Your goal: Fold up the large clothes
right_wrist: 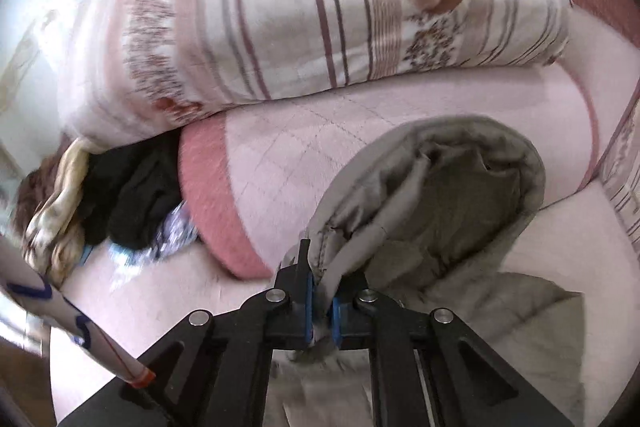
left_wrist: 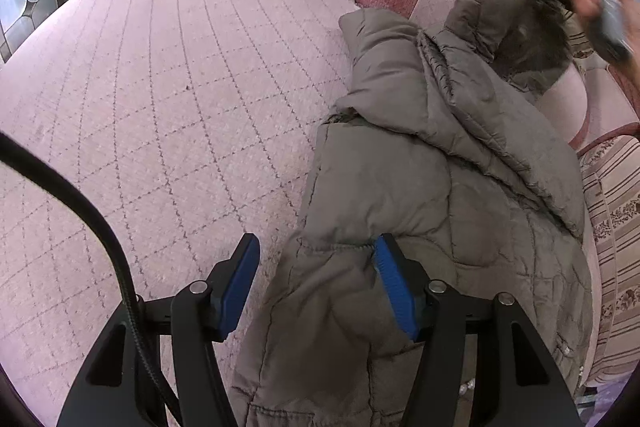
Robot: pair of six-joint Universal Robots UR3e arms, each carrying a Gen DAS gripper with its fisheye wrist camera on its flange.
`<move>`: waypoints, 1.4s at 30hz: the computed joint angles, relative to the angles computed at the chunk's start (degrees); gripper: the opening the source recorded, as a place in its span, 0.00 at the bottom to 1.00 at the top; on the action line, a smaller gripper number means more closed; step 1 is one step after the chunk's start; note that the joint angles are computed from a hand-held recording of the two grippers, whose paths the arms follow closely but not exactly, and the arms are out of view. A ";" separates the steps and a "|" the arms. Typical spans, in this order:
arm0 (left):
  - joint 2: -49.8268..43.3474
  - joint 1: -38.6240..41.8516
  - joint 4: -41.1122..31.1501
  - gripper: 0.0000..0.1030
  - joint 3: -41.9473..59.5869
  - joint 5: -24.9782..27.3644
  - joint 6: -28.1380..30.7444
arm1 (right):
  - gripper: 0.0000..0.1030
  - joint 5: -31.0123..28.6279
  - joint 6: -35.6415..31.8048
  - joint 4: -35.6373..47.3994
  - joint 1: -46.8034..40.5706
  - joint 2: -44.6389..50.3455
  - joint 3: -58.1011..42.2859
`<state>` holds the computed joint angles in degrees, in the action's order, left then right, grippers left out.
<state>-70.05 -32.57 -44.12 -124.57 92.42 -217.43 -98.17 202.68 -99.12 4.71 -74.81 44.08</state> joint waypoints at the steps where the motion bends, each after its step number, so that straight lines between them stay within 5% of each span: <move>1: 0.16 -0.16 -0.01 0.58 -0.01 0.15 -0.12 | 0.06 0.05 -1.27 -0.18 0.47 -4.63 4.38; 12: 4.75 -1.24 -1.31 0.58 -1.03 0.59 -1.21 | 0.06 4.95 1.36 7.89 3.63 -47.29 43.90; 16: 6.70 -0.76 -2.07 0.58 -1.56 0.71 -1.31 | 0.06 7.34 3.83 4.28 2.09 -52.96 59.74; 21: 7.00 1.04 -2.06 0.58 -1.96 -0.36 -0.94 | 0.06 6.09 7.14 -6.89 2.27 -49.15 71.82; 27: 6.90 0.20 -2.59 0.58 -1.04 0.88 -1.34 | 0.06 5.70 7.53 -14.02 2.86 -46.28 76.68; 32: 5.60 -1.87 -3.23 0.58 0.53 2.84 -1.47 | 0.07 8.35 1.66 -12.20 -0.72 -50.17 77.68; 35: 4.66 -3.89 -4.15 0.58 1.67 5.41 -2.29 | 0.17 1.20 5.08 -8.72 5.37 -50.67 72.89; 37: 4.67 -4.17 -4.34 0.58 1.71 5.61 -2.53 | 0.35 -1.25 4.88 -4.97 7.97 -51.90 69.51; 42: 4.59 -4.08 -5.05 0.58 2.05 5.57 -2.67 | 0.39 -8.52 5.78 4.09 13.55 -54.59 60.95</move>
